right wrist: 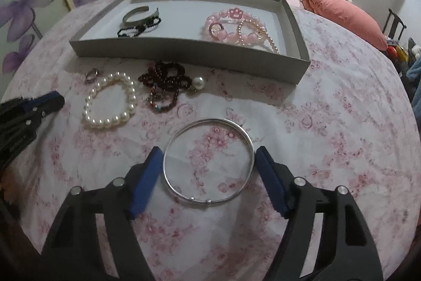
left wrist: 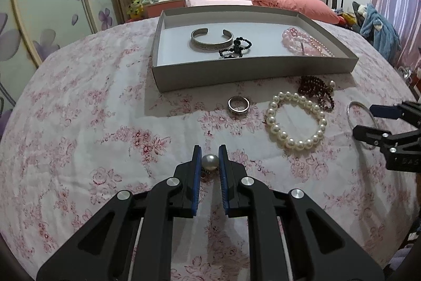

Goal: Organize jewelry
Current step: 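Close the left tool on the pearl earring while the right tool closes on the silver bangle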

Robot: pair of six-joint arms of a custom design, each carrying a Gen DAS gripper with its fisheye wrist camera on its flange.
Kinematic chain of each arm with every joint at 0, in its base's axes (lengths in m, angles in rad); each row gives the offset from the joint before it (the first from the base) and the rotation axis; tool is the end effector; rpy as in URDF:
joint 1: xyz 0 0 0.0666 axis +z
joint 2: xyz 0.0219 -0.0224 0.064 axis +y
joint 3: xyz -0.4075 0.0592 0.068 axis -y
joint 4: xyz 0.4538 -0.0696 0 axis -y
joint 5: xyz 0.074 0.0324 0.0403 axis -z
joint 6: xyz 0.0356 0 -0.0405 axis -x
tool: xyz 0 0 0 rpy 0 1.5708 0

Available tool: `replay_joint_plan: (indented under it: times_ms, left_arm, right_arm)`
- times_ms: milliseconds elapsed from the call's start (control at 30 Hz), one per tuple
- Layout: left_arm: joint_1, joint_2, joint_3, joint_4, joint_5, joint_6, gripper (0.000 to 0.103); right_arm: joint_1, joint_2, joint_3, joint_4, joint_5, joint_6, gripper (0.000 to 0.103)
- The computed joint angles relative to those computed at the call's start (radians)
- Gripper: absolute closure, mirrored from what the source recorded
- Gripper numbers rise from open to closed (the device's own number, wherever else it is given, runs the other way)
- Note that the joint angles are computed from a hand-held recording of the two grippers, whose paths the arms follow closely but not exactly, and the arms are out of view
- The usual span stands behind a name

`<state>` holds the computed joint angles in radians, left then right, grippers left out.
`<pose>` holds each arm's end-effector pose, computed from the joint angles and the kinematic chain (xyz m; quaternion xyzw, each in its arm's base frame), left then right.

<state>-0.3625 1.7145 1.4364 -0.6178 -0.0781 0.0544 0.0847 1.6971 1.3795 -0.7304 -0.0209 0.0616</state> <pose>0.6106 -0.2290 0.3140 0.1319 0.9337 -0.0324 0.3313 0.6241 0.0533 0.2895 -0.0733 0.9632 0.0131 0.2583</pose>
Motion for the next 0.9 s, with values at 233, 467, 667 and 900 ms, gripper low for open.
replay_joint_plan:
  times_ms: [233, 467, 667, 900]
  left_arm:
    - [0.01, -0.013, -0.014, 0.012, 0.038, 0.029, 0.089]
    - [0.029, -0.076, -0.078, 0.132, 0.104, 0.079, 0.089]
    - [0.022, -0.109, -0.113, 0.216, 0.078, 0.09, 0.089]
    - [-0.001, -0.145, -0.153, 0.308, 0.003, 0.057, 0.089]
  right_arm:
    - [-0.007, -0.028, -0.034, 0.012, -0.042, -0.016, 0.033]
    - [-0.02, -0.076, -0.097, 0.109, -0.148, -0.108, 0.033]
    - [-0.016, -0.118, -0.145, 0.22, -0.15, -0.168, 0.033]
    - [-0.01, -0.164, -0.195, 0.354, -0.126, -0.214, 0.033]
